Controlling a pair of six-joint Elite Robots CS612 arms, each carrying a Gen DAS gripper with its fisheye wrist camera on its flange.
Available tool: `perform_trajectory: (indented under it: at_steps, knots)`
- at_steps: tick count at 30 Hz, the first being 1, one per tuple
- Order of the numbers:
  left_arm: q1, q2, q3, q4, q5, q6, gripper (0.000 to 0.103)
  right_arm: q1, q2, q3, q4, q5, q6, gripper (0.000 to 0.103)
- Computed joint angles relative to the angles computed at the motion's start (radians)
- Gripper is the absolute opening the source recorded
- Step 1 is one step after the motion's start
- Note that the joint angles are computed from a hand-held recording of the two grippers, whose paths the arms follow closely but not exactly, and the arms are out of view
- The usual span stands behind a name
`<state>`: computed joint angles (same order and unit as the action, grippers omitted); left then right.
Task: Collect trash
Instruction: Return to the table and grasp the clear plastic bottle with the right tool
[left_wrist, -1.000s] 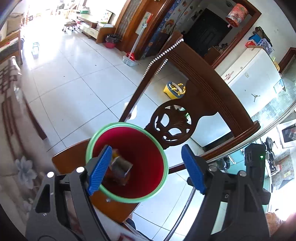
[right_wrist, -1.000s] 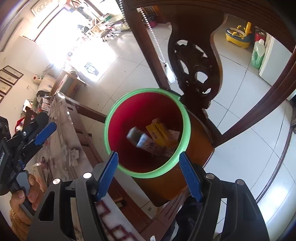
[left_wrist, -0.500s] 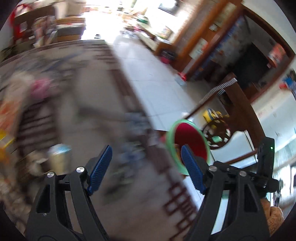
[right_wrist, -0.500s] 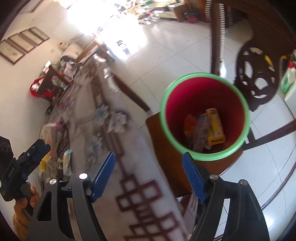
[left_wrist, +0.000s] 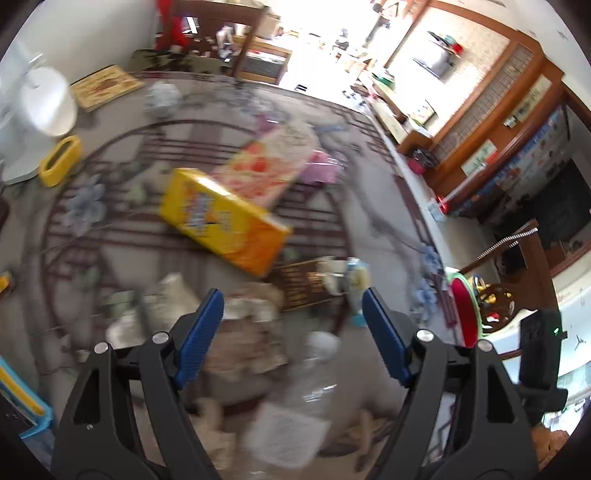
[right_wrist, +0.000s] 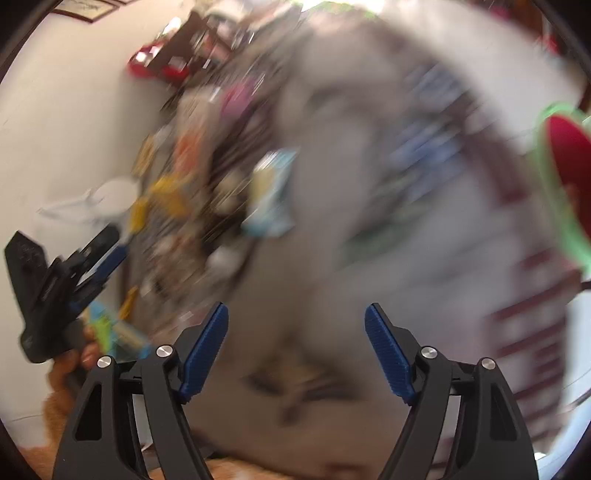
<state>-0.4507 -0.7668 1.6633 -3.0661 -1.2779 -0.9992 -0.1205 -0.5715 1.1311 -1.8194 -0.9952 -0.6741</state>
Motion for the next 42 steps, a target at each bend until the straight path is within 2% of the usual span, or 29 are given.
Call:
perform_trajectory:
  at_steps: [2, 5, 7, 11, 14, 17, 19, 22, 25, 28, 33, 36, 38, 41, 42]
  knots:
    - [0.005, -0.015, 0.037, -0.022, 0.006, -0.006, 0.075, 0.023, 0.005, -0.007, 0.101, -0.011, -0.044, 0.074]
    - [0.006, -0.027, 0.072, -0.051, 0.009, -0.017, 0.075, 0.056, 0.006, -0.004, 0.165, -0.044, -0.075, 0.074]
    - [0.007, -0.034, 0.092, -0.07, 0.01, -0.023, 0.075, 0.073, 0.014, -0.015, 0.19, -0.055, -0.07, 0.074]
    - [0.01, -0.043, 0.126, -0.107, 0.013, -0.044, 0.075, 0.099, 0.037, -0.041, 0.22, -0.069, 0.003, 0.074]
    - [0.013, -0.046, 0.145, -0.131, 0.016, -0.061, 0.075, 0.119, 0.025, -0.02, 0.181, -0.097, -0.013, 0.076]
    - [0.015, -0.046, 0.152, -0.149, 0.016, -0.072, 0.075, 0.141, 0.005, 0.026, 0.067, -0.169, -0.038, 0.076]
    - [0.017, -0.04, 0.148, -0.163, 0.004, -0.071, 0.075, 0.148, -0.006, 0.054, 0.002, -0.195, -0.054, 0.068]
    - [0.018, -0.03, 0.137, -0.178, -0.024, -0.051, 0.075, 0.142, -0.029, 0.093, -0.084, -0.18, -0.084, 0.062]
    - [0.016, -0.018, 0.111, -0.168, -0.066, 0.013, 0.075, 0.124, -0.054, 0.138, -0.204, -0.171, -0.111, 0.061]
    - [0.008, -0.007, 0.083, -0.145, -0.072, 0.083, 0.075, 0.1, -0.056, 0.141, -0.238, -0.173, -0.094, 0.061]
    - [0.011, 0.032, 0.01, -0.078, -0.131, 0.173, 0.075, 0.062, -0.055, 0.136, -0.278, -0.187, -0.027, 0.061]
    - [0.02, 0.06, -0.035, -0.007, -0.155, 0.187, 0.074, 0.051, -0.059, 0.144, -0.295, -0.181, -0.009, 0.062]
    - [0.024, 0.071, -0.057, 0.053, -0.159, 0.168, 0.074, 0.048, -0.064, 0.15, -0.301, -0.18, -0.013, 0.062]
    - [0.027, 0.076, -0.053, 0.057, -0.157, 0.144, 0.074, 0.046, -0.072, 0.165, -0.318, -0.179, -0.023, 0.063]
    - [0.026, 0.074, -0.049, 0.057, -0.154, 0.145, 0.071, 0.046, -0.074, 0.167, -0.32, -0.178, -0.026, 0.063]
